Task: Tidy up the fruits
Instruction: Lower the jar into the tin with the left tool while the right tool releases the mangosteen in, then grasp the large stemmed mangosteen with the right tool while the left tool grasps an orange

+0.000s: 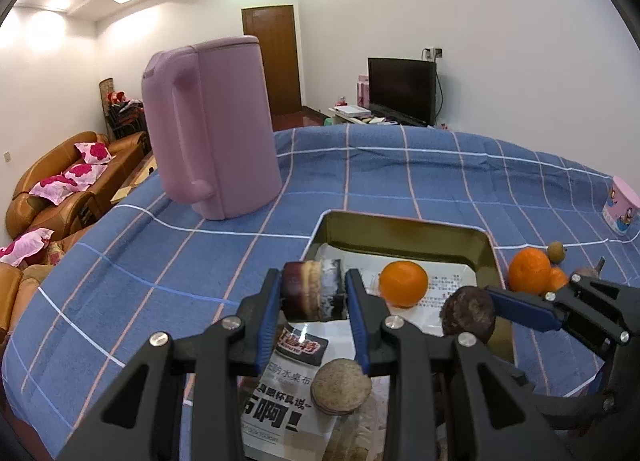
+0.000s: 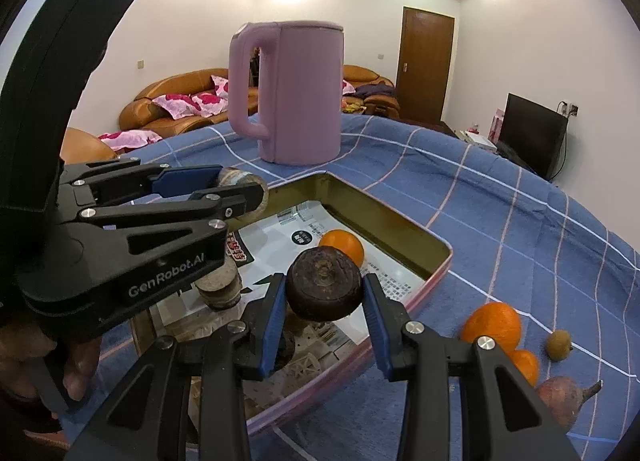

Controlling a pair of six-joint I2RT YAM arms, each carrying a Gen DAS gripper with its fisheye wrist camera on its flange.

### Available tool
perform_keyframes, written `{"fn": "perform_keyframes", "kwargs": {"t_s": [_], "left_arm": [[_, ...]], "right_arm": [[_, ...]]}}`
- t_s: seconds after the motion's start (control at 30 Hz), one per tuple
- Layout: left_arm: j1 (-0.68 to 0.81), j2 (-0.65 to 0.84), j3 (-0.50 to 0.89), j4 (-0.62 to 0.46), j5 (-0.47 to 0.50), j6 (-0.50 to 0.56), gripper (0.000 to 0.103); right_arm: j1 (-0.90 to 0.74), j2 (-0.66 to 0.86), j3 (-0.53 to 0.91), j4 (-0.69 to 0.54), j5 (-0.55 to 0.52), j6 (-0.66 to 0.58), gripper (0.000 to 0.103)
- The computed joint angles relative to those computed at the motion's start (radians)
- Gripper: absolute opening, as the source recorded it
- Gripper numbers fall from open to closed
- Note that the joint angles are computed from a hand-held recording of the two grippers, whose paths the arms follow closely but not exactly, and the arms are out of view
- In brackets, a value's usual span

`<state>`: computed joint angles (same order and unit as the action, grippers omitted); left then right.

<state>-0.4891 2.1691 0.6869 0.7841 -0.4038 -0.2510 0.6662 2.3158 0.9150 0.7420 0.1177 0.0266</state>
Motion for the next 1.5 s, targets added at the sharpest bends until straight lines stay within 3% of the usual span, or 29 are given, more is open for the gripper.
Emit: {"fn": "perform_keyframes", "kwargs": {"t_s": [0.5, 0.67, 0.73, 1.1, 1.3, 1.5], "left_arm": [[-0.006, 0.042, 0.059, -0.069, -0.011, 0.005, 0.034], [-0.021, 0.028, 0.052, -0.07, -0.048, -0.003, 0.043], [-0.027, 0.015, 0.039, -0.062, -0.068, -0.016, 0.061], [-0.128, -0.062, 0.022, -0.081, -0.127, -0.072, 0.072], [-0.22, -0.066, 0.082, -0.121, -0.079, -0.081, 0.074], [-0.291, 0.015, 0.209, -0.159, -0.1, -0.034, 0.075]], "right_arm": [[-0.003, 0.016, 0.048, -0.074, -0.047, -0.021, 0.04], [-0.014, 0.02, 0.053, -0.07, -0.078, -0.014, 0.043], [-0.021, 0.015, 0.035, -0.038, -0.091, -0.005, 0.054], [-0.077, -0.091, -0.179, 0.126, -0.058, 0.029, 0.054], [-0.198, -0.153, -0.38, 0.275, -0.021, 0.054, 0.054], [-0.331, -0.167, -0.443, 0.257, -0.021, 0.048, 0.055]]}}
